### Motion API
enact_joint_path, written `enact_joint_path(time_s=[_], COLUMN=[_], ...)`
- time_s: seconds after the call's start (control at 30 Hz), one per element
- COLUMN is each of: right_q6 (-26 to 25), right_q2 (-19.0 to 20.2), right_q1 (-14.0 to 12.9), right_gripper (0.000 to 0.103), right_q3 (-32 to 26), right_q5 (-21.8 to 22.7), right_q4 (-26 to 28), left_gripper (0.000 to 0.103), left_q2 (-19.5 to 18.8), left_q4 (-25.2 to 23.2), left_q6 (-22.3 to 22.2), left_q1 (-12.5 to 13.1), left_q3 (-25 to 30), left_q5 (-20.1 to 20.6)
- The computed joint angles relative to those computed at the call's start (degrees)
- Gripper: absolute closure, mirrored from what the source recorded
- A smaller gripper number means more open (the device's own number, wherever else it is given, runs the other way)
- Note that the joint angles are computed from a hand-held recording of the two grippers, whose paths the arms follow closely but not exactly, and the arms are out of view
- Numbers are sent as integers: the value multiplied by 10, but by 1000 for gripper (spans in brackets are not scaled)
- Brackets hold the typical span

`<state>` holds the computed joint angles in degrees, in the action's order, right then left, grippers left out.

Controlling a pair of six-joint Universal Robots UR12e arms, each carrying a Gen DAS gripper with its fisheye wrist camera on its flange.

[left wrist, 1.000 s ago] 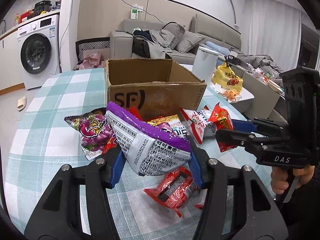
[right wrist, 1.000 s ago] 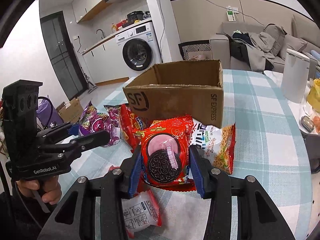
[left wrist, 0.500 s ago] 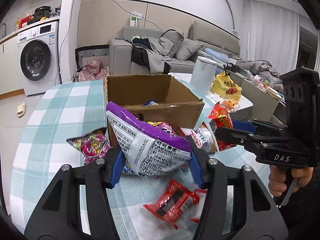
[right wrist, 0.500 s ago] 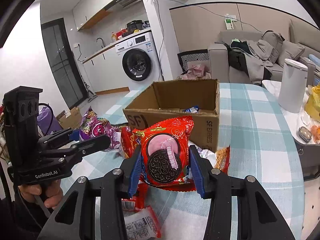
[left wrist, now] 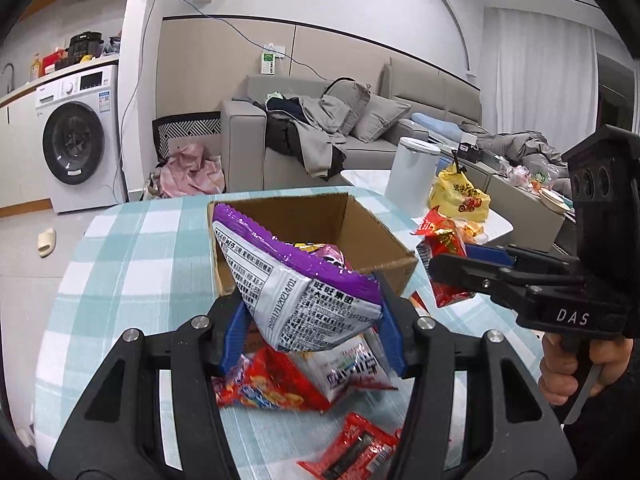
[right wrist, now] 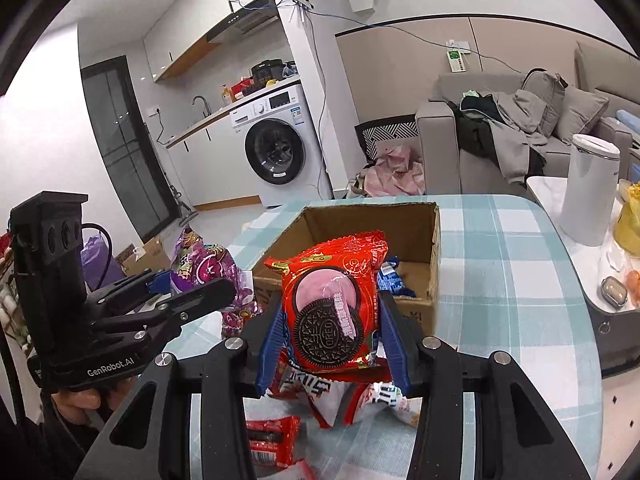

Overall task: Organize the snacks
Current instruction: 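Lift and carry the chip bag and red Oreo packet over the box with both tools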

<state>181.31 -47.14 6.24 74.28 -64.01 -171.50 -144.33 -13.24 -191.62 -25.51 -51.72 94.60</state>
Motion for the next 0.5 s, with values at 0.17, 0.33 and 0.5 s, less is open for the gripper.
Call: enact_joint_path(time_s=[0.17, 0.33, 0.5], right_q6=[8, 27, 44], right_q2=[13, 30, 50], right_q1=[2, 3, 2], right_gripper=[57, 57, 57], right_q3=[-28, -62, -99], right_q5=[-2, -4, -12], right_q4=[15, 28, 59], left_gripper=[50, 50, 50], left_q2=[-17, -48, -83], left_q4=[-18, -52, -95], left_q6=[3, 3, 5], left_q1=[4, 10, 16], left_q3=[40, 103, 173], left_q5=[8, 22, 27])
